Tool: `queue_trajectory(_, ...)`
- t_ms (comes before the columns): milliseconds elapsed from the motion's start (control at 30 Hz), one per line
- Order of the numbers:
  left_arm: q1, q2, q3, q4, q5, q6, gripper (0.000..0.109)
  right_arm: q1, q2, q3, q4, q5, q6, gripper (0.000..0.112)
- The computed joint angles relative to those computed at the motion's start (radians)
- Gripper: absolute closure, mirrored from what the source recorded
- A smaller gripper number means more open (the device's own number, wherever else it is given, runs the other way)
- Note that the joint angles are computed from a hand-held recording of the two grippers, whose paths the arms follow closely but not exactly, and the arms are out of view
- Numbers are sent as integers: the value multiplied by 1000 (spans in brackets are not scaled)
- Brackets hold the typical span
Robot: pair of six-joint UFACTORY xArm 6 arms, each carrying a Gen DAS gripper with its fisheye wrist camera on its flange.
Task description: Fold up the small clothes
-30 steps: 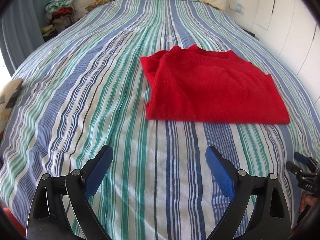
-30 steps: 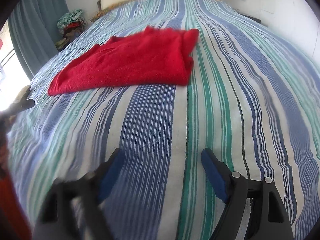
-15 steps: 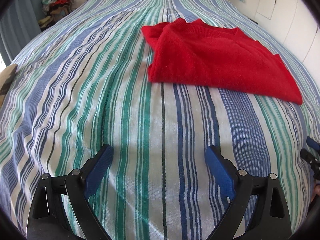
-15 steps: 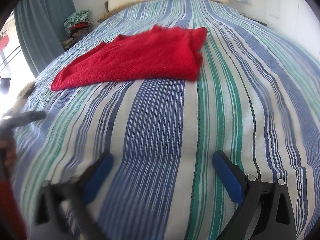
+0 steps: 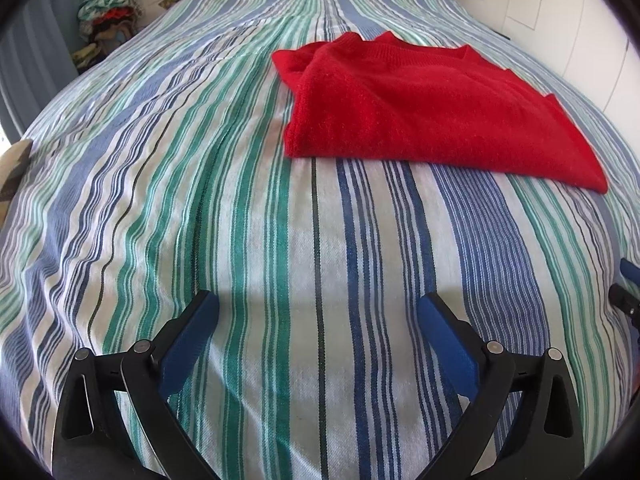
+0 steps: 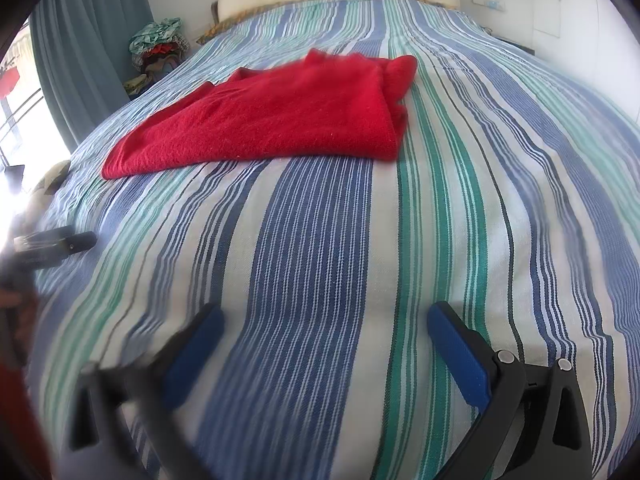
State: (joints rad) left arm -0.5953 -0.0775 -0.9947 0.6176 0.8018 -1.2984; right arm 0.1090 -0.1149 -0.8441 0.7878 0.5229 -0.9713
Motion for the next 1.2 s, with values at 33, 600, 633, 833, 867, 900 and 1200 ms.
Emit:
queue_trajectory(33,0,1,0,0,0,0,8,0,0,0,0,0,0,11)
queue_trajectory(600,25,-68,76,-40,-47,12,7,-7,5,-32,-73,49,71,11)
queue_trajectory(633,28,-72,89,-29,-66,-4,7,-18,18,-67,-72,86,89,11)
queue_trajectory(833,1,-32,48,25,-7,-24,6,-76,258,-442,1,176,278,12)
queue_trajectory(867,2,-35,52,28,-13,-29,6,-78,317,-520,-21,191,335,11)
queue_trajectory(900,5,-40,58,29,-21,-31,6,-76,372,-589,-53,195,391,11)
queue_trajectory(1200,7,-48,71,41,-36,-44,6,-52,700,-978,-15,351,611,57)
